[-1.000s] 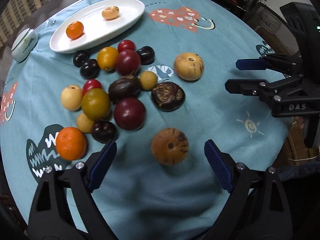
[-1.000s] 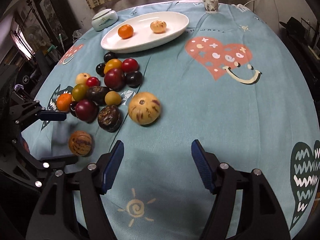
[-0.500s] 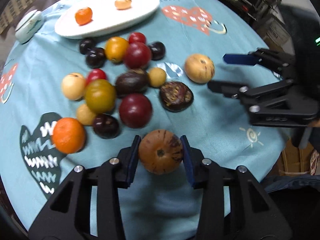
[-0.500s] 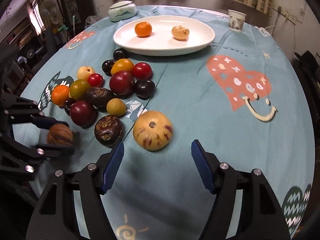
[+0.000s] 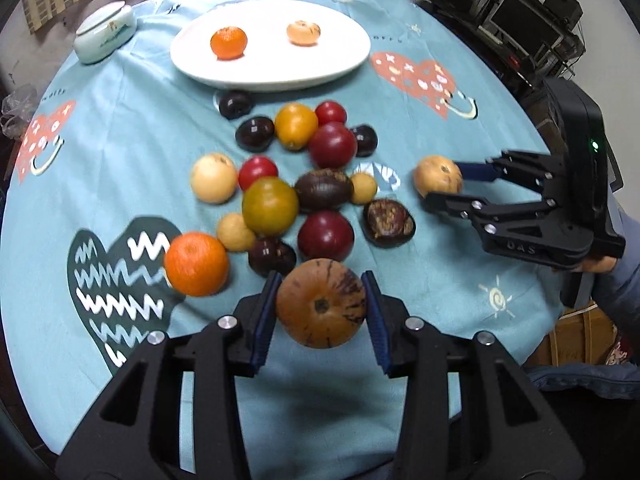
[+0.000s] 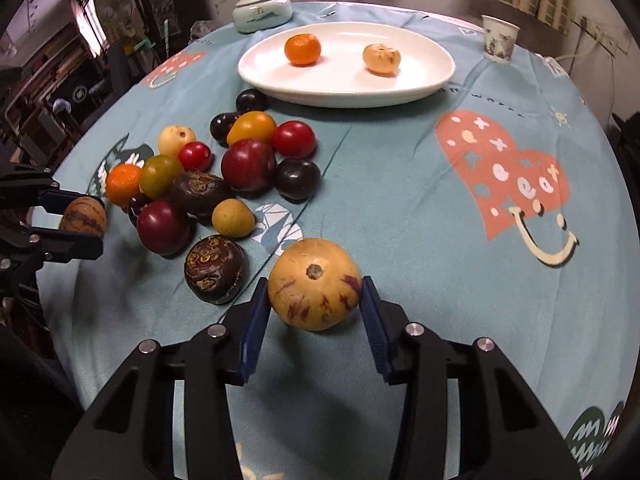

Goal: Organize fruits
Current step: 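Grasp a striped fruit with the left tool while the right tool grasps another, then place both striped fruits on the white plate and open both tools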

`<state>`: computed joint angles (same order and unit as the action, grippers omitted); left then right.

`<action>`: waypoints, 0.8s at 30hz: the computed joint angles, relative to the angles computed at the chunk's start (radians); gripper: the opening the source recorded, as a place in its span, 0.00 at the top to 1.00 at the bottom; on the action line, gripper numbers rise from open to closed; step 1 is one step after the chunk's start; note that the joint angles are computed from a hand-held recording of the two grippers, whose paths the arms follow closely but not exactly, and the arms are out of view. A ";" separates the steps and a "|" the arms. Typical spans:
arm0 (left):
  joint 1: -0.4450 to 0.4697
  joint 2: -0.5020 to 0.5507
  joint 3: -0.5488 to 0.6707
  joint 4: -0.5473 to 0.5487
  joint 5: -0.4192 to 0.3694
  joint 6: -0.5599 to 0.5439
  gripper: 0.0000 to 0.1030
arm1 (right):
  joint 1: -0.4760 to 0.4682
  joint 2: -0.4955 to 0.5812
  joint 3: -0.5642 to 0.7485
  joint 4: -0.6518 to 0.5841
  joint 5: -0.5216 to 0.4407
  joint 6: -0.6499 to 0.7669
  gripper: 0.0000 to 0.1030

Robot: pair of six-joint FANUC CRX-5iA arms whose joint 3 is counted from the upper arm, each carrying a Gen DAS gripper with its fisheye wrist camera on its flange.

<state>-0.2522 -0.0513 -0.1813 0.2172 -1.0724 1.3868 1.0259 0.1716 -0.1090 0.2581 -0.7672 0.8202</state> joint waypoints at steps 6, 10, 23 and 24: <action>-0.007 0.038 0.055 0.021 0.010 -0.028 0.60 | 0.010 -0.054 -0.033 -0.006 0.055 -0.098 0.56; -0.015 0.084 0.120 0.017 0.012 -0.011 0.60 | 0.018 -0.054 -0.016 0.037 0.094 -0.137 0.56; -0.026 0.200 0.345 -0.093 -0.009 0.073 0.60 | -0.020 0.039 0.149 0.020 0.061 -0.051 0.56; -0.025 0.213 0.365 -0.096 -0.011 0.077 0.60 | -0.027 0.046 0.160 0.019 0.060 -0.044 0.56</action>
<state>-0.2777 0.1619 0.1835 0.1207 -1.0834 1.4638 0.9986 0.2171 0.0512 0.2769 -0.7070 0.7758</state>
